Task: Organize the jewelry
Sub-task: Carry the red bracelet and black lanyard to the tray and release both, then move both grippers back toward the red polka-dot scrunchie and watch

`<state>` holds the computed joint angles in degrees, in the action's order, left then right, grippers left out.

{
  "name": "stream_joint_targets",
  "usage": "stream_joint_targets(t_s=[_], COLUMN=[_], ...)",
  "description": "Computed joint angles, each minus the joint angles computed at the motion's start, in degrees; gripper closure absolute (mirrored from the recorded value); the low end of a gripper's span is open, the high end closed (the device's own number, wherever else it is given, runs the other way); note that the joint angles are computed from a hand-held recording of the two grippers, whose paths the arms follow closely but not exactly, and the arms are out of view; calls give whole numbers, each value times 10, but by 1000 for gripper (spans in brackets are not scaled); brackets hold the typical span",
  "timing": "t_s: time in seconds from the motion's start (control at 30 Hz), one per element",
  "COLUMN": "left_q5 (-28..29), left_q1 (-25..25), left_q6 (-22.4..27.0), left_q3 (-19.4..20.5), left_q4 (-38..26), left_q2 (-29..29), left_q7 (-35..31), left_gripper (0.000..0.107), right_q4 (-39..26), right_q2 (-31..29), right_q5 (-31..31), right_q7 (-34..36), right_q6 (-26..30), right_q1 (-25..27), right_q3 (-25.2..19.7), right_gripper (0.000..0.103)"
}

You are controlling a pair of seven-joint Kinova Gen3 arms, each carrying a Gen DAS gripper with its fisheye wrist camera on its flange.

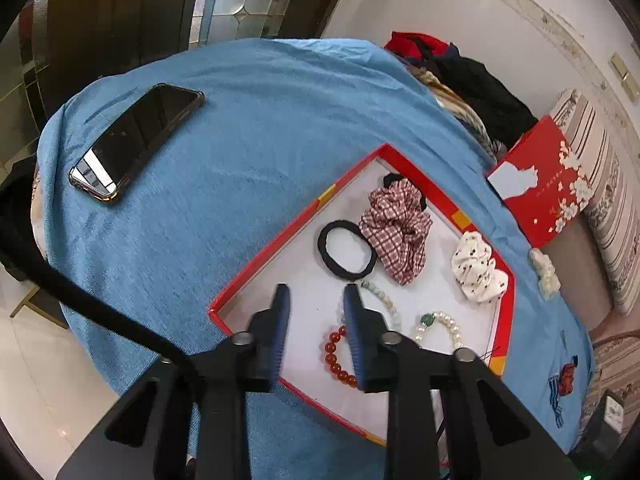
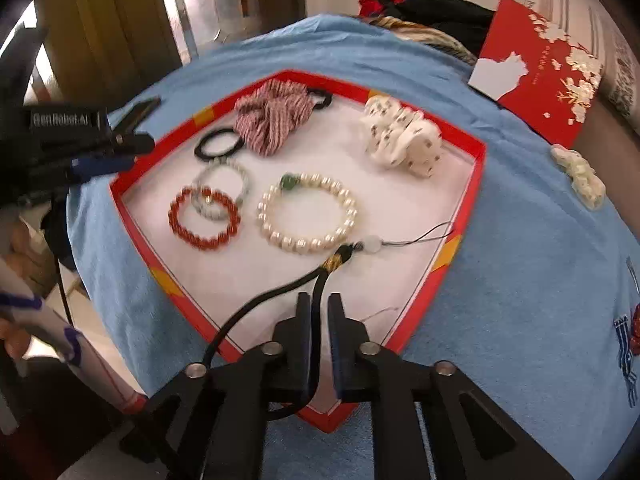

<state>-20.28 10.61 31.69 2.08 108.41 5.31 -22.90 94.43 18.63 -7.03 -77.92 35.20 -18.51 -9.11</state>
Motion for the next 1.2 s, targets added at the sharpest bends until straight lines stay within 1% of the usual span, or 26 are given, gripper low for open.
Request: stream_joint_targets(t_s=[0.03, 0.1, 0.23, 0.3, 0.33, 0.43, 0.5, 0.57, 0.67, 0.77, 0.83, 0.9, 0.93, 1.03, 1.2], left_q5=[-4, -14, -3, -4, -1, -5, -25, -36, -29, -28, -28, -27, -27, -15, -31], left_q1=[1, 3, -4, -3, -6, -3, 6, 12, 10, 11, 12, 10, 10, 3, 10], left_q6=[0, 3, -1, -1, -3, -5, 4, 10, 5, 7, 5, 1, 0, -9, -2], left_q3=[-1, -3, -3, -3, -3, -4, -6, -7, -8, -10, -13, -16, -18, -18, -17], left_q4=[0, 0, -1, -2, -1, -2, -8, -13, -16, -21, -21, -17, -15, -11, -16], left_q2=[0, 0, 1, 4, 3, 5, 10, 15, 19, 23, 22, 20, 19, 17, 20], left_q7=[4, 17, 8, 11, 4, 5, 20, 31, 28, 26, 27, 32, 39, 41, 50], left_gripper=[81, 81, 81, 81, 81, 81, 81, 81, 81, 81, 81, 81, 80, 80, 79], right_q4=[2, 6, -3, -20, -29, -81, -115, -162, -222, -265, -265, -255, -251, -257, -268], right_q2=[-4, -13, -15, -4, 3, 41, 68, 102, 141, 162, 156, 146, 143, 150, 168], right_q5=[-15, -49, -69, -58, -52, -28, -3, 27, 53, 70, 54, 17, 6, 6, 56], right_q7=[10, 35, 53, 46, 43, 23, -3, -31, -55, -77, -72, -42, -27, -4, -21], right_q6=[-3, -14, -13, -1, 4, 41, 60, 91, 124, 142, 133, 125, 122, 135, 138], right_q1=[11, 34, 40, 26, 20, -4, -25, -48, -63, -72, -56, -28, -24, -40, -94], right_q3=[-7, -20, -22, -14, -12, 0, 12, 28, 37, 44, 28, -5, -13, -14, 21], right_gripper=[74, 65, 65, 65, 67, 69, 69, 70, 70, 70, 70, 70, 70, 70, 70])
